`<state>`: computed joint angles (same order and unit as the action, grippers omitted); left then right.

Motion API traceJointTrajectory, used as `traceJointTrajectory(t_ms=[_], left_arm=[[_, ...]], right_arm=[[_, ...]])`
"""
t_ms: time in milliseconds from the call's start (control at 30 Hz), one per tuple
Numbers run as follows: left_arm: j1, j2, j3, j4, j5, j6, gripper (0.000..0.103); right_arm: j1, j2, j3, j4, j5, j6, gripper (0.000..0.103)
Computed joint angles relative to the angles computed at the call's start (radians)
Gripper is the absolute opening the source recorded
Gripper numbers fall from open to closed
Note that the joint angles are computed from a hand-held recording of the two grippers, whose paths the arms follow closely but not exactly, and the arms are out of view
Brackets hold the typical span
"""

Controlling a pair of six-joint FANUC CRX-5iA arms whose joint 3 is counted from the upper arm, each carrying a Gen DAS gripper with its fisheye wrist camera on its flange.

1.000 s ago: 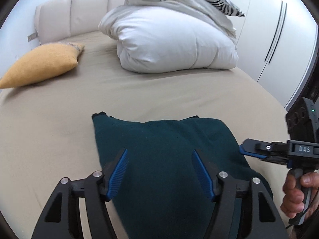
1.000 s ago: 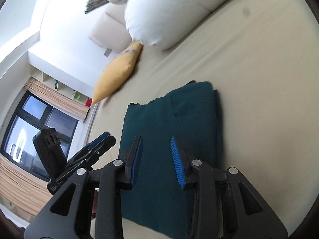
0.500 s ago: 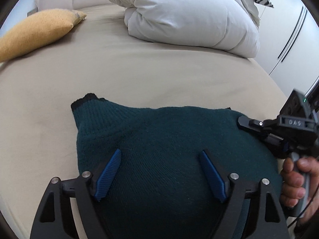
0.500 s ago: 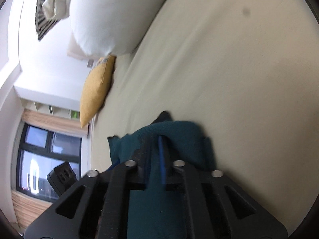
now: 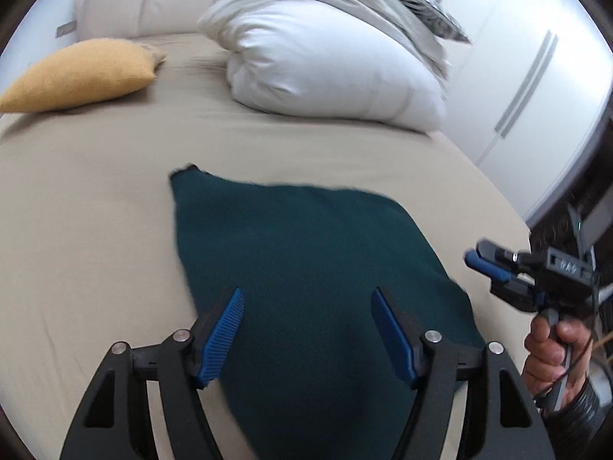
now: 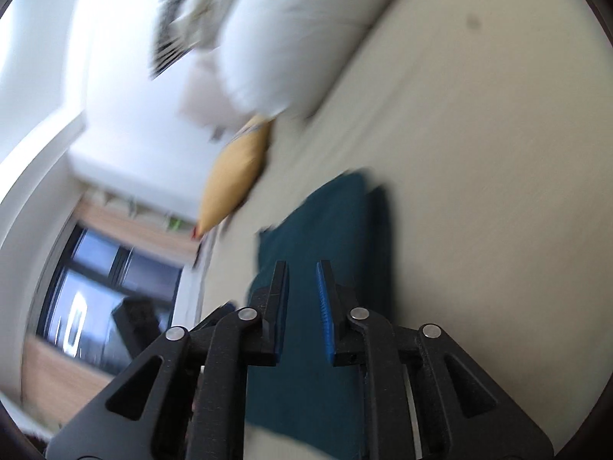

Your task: Fold small clothes

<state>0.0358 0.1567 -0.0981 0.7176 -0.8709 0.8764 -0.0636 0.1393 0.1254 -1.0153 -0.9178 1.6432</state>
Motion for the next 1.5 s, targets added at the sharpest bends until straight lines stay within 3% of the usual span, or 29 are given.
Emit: traceJointTrajectory(t_ms=[100,133,167,267,433,567,633,733,767,800,867,900,933,1000,1133,1200,1267,1367,1500], left_arm=[[-0.018,-0.014,-0.021,-0.105,-0.004,0.056,0.071],[-0.020,-0.012,-0.023,-0.125,0.000,0.059,0.072],[-0.019,-0.013,-0.027,-0.128,0.003,0.055,0.072],[-0.010,-0.032,-0.050,-0.129,0.009,0.051,0.072],[-0.005,-0.081,-0.098,-0.194,0.040,0.052,0.075],[0.021,-0.131,-0.148,-0.164,-0.001,0.064,0.070],[0.016,-0.189,-0.195,-0.138,0.040,0.032,0.070],[-0.003,-0.251,-0.255,-0.047,0.101,-0.033,0.070],[-0.013,-0.247,-0.247,-0.058,0.100,-0.043,0.070],[-0.027,-0.228,-0.222,-0.107,0.084,-0.031,0.070],[-0.034,-0.185,-0.182,-0.174,0.042,0.009,0.070],[-0.029,-0.158,-0.168,-0.194,0.015,0.025,0.070],[-0.017,-0.156,-0.196,-0.163,0.031,-0.006,0.070],[-0.004,-0.167,-0.212,-0.134,0.034,-0.038,0.070],[0.025,-0.208,-0.220,-0.071,0.034,-0.082,0.070],[0.028,-0.205,-0.220,0.004,0.065,-0.124,0.072],[0.021,-0.163,-0.168,0.022,0.064,-0.115,0.074],[-0.012,-0.070,-0.061,-0.002,0.093,-0.076,0.074],[-0.028,0.041,0.068,-0.134,0.023,0.056,0.074]], right_arm=[[0.050,-0.007,-0.005,0.018,-0.067,0.010,0.045],[0.091,-0.003,-0.003,0.100,-0.058,-0.056,0.045],[0.111,0.010,-0.009,0.142,-0.058,-0.093,0.036],[0.049,0.016,-0.058,0.026,-0.042,-0.078,0.017],[0.050,-0.060,-0.147,0.062,0.001,-0.089,0.017],[0.124,-0.160,-0.207,0.261,0.081,-0.259,0.024],[0.077,-0.224,-0.231,0.199,0.030,-0.180,0.023],[0.091,-0.217,-0.197,0.128,-0.009,-0.089,0.028],[0.107,-0.192,-0.177,0.129,-0.029,-0.085,0.037],[0.128,-0.170,-0.165,0.152,-0.037,-0.107,0.039],[0.162,-0.126,-0.164,0.220,-0.046,-0.202,0.034],[0.146,-0.114,-0.174,0.191,-0.048,-0.198,0.030],[0.120,-0.121,-0.197,0.144,-0.035,-0.171,0.023],[0.095,-0.146,-0.226,0.129,-0.031,-0.173,0.022],[0.132,-0.229,-0.255,0.291,0.010,-0.244,0.028],[0.122,-0.233,-0.221,0.276,0.016,-0.197,0.032],[0.072,-0.196,-0.154,0.197,-0.024,-0.106,0.056],[0.098,-0.088,-0.031,0.187,-0.040,-0.075,0.058],[0.125,0.073,0.101,0.224,-0.079,-0.146,0.054]])
